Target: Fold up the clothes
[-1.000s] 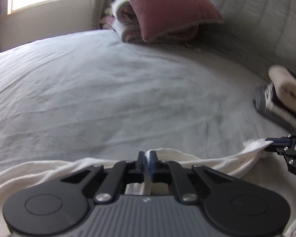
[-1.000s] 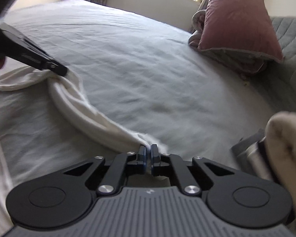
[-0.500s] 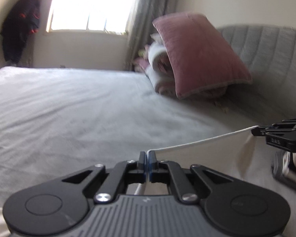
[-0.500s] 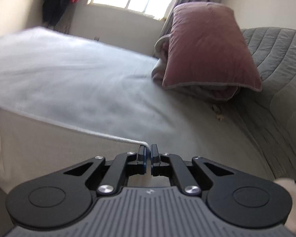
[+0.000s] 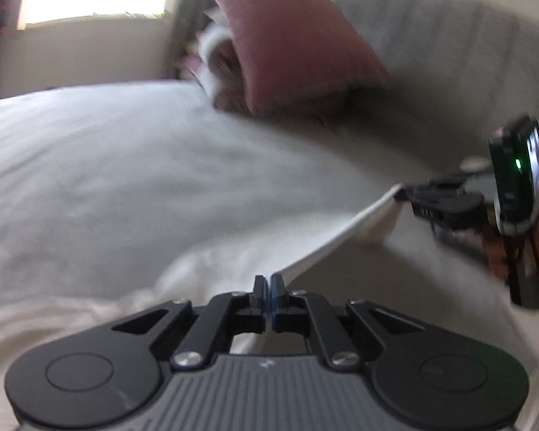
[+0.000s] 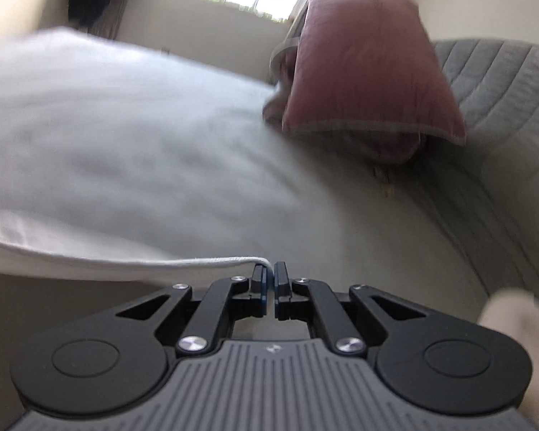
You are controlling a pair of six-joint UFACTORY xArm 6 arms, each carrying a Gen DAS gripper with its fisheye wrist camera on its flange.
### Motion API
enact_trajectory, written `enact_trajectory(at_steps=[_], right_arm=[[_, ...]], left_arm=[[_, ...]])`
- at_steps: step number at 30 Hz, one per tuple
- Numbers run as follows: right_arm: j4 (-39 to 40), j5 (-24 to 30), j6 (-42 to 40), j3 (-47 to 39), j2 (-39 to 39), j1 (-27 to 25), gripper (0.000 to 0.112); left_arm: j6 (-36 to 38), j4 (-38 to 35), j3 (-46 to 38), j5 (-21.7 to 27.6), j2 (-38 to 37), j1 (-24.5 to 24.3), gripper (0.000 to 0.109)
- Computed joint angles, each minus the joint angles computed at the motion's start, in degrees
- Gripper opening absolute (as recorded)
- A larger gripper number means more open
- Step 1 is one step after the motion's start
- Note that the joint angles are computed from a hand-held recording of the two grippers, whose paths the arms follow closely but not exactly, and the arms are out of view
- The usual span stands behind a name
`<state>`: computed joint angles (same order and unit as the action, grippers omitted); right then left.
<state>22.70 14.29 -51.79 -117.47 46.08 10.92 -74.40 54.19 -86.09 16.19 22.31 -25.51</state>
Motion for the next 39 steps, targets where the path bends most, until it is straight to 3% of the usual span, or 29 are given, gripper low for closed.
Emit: enact_trajectory(at_steps=[4, 8, 10, 12, 13, 14, 15, 17, 20, 27, 32, 34, 39], right_arm=[[9.4, -4.3, -12.4, 12.8, -6.2, -1.5, 0.002], [19.6, -4.6, -25.8, 19.1, -10.2, -2.2, 0.002], [20.4, -4.4, -29.4, 20.9, -11.0, -2.5, 0.002], [19.6, -3.2, -30.4, 21.8, -11.5, -2.8, 0.002], [19.2, -2.8, -30.1, 22.1, -12.0, -3.0, 0.004], [18.6, -1.0, -28.8, 22.3, -12.7, -3.4, 0.012], [18.5, 2.4, -27.0, 21.6, -13.2, -4.0, 0.015], [22.1, 8.4, -26.0, 20.5, -14.4, -4.9, 0.022], [27.1, 13.9, -27.0, 19.4, -15.6, -4.8, 0.036], [29.9, 16.6, -27.9, 16.2, -13.6, 0.5, 0.035], [27.7, 16.3, -24.6, 11.6, -9.7, 4.7, 0.035], [25.7, 16.7, -21.7, 8.7, -7.6, 6.2, 0.035], [22.5, 20.1, -14.8, 1.2, -3.0, 8.8, 0.035]], left_arm=[[6.8, -6.0, 1.5, -2.4, 0.8, -1.3, 0.002], [16.0, -15.2, 3.5, -4.7, 0.6, -1.8, 0.002], [23.8, -22.4, 3.9, -5.2, 0.9, -2.0, 0.003], [27.0, -24.5, 5.3, -5.7, -0.2, -2.1, 0.006], [26.6, -23.7, 6.3, -5.8, -1.2, -2.0, 0.008], [25.7, -22.4, 7.6, -6.2, -2.5, -1.7, 0.016], [24.3, -20.7, 9.0, -6.9, -3.9, -1.2, 0.029], [20.2, -15.9, 11.7, -7.3, -6.8, 0.2, 0.044], [11.6, -6.5, 15.4, -4.2, -11.9, 2.3, 0.056], [-1.9, 3.7, 22.7, 17.3, -22.2, 4.5, 0.063], [-6.4, 9.1, 26.2, 33.8, -26.4, 3.9, 0.068], [-6.4, 8.1, 27.7, 34.2, -27.6, 5.2, 0.068], [-11.9, 6.5, 32.8, 26.7, -30.7, 10.5, 0.067]])
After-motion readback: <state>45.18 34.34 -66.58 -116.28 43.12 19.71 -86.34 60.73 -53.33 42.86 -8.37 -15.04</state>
